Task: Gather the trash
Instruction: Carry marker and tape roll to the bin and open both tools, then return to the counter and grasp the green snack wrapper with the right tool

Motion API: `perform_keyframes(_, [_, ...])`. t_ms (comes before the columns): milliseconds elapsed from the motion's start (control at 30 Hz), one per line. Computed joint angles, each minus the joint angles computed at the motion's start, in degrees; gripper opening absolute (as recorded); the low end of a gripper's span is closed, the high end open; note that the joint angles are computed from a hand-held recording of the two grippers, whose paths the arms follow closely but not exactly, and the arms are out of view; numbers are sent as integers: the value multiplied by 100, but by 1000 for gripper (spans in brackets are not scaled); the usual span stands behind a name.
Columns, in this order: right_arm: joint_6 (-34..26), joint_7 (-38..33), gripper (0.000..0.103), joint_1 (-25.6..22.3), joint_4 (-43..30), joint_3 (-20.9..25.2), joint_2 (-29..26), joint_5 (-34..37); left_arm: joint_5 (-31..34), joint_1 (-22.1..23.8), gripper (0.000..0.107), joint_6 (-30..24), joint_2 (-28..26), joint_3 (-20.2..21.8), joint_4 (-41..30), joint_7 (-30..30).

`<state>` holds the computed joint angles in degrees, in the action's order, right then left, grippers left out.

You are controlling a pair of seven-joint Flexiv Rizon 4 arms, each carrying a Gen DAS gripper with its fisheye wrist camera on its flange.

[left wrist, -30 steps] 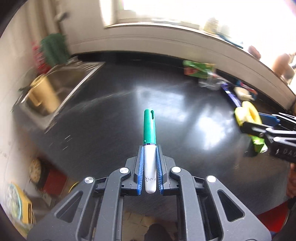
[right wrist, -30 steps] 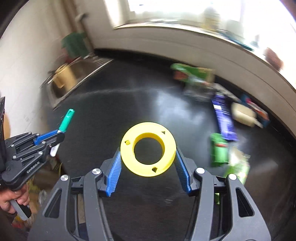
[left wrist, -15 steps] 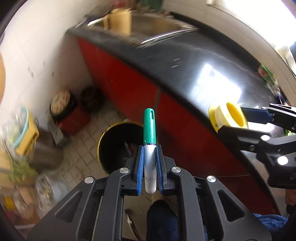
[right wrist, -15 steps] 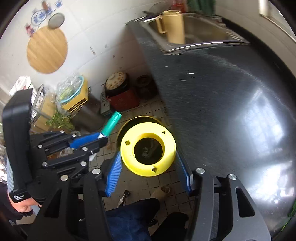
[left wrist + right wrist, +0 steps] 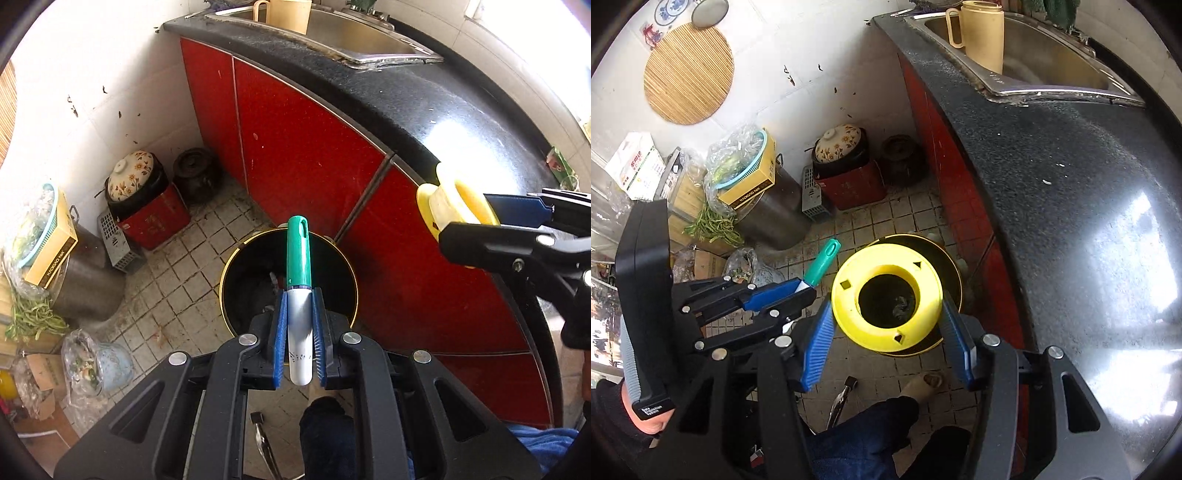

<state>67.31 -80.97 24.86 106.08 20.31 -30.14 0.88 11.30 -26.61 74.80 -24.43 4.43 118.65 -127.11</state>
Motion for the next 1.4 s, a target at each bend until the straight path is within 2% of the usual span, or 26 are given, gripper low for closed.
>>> perform_keyframes(200, [-100, 153, 55, 115, -143, -126, -51, -166, 30, 57, 13, 156, -115, -2, -11, 132])
perform_keyframes(267, [-145, 204, 63, 139, -202, -163, -78, -199, -72, 134, 18, 180, -142, -72, 11, 273])
perform_keyframes(333, [-150, 214, 65, 121, -250, -150, -108, -191, -42, 52, 30, 214, -143, 41, 22, 232])
perform_keyframes(367, [-196, 188, 65, 83, -279, -113, -115, -157, -51, 55, 45, 262, -137, 59, 48, 228])
perform_keyframes(400, [-192, 193, 66, 83, -272, -123, -103, -157, -55, 47, 52, 325, -130, 85, 74, 208])
perform_keyframes(467, [-146, 206, 69, 75, -239, -132, -64, -143, -19, -25, 55, 383, -108, 191, 92, 147])
perform_keyframes(567, [-82, 227, 74, 19, -116, -134, 82, -100, 100, -178, 71, 320, -69, 374, 28, -25])
perform_keyframes(633, [5, 243, 77, -57, 54, -137, 280, -40, 204, -266, 77, 194, -30, 448, -65, -137])
perform_keyframes(700, [174, 290, 82, -125, 297, -194, 520, -13, 397, -392, 89, 54, 12, 503, -235, -273])
perform_keyframes(800, [513, 578, 84, -213, 862, -423, 1027, -82, 663, -493, 93, -259, -15, 399, -639, -308])
perform_keyframes(867, [806, 1121, 84, -143, 1435, -839, 1480, -470, 610, -406, 93, -386, -102, 89, -926, -80])
perform_keyframes(967, [1242, 2474, 84, -115, 2460, -1633, 2236, -1678, 439, -383, 93, -464, -338, -299, -1424, 292])
perform_keyframes(1067, [1491, 3769, 84, -535, 3234, -2107, 2905, -3048, 90, -392, 93, -574, -749, -762, -2136, 1014])
perform_keyframes(1133, [1444, 4553, 84, -1140, 3647, -2212, 3401, -3998, -130, -468, 93, -729, -1040, -978, -2658, 1554])
perform_keyframes(1200, [1299, 4869, 84, -1747, 3976, -2199, 3891, -4378, -271, -632, 93, -917, -1416, -1140, -3351, 2117])
perform_keyframes(1267, [1205, 4971, 84, -2229, 4195, -2174, 4211, -4496, -396, -844, 93, -1133, -1796, -1242, -4066, 2596])
perform_keyframes(1400, [944, 4635, 84, -2819, 4597, -2264, 4896, -3975, -704, -1254, 93, -1572, -2486, -1322, -5364, 3312])
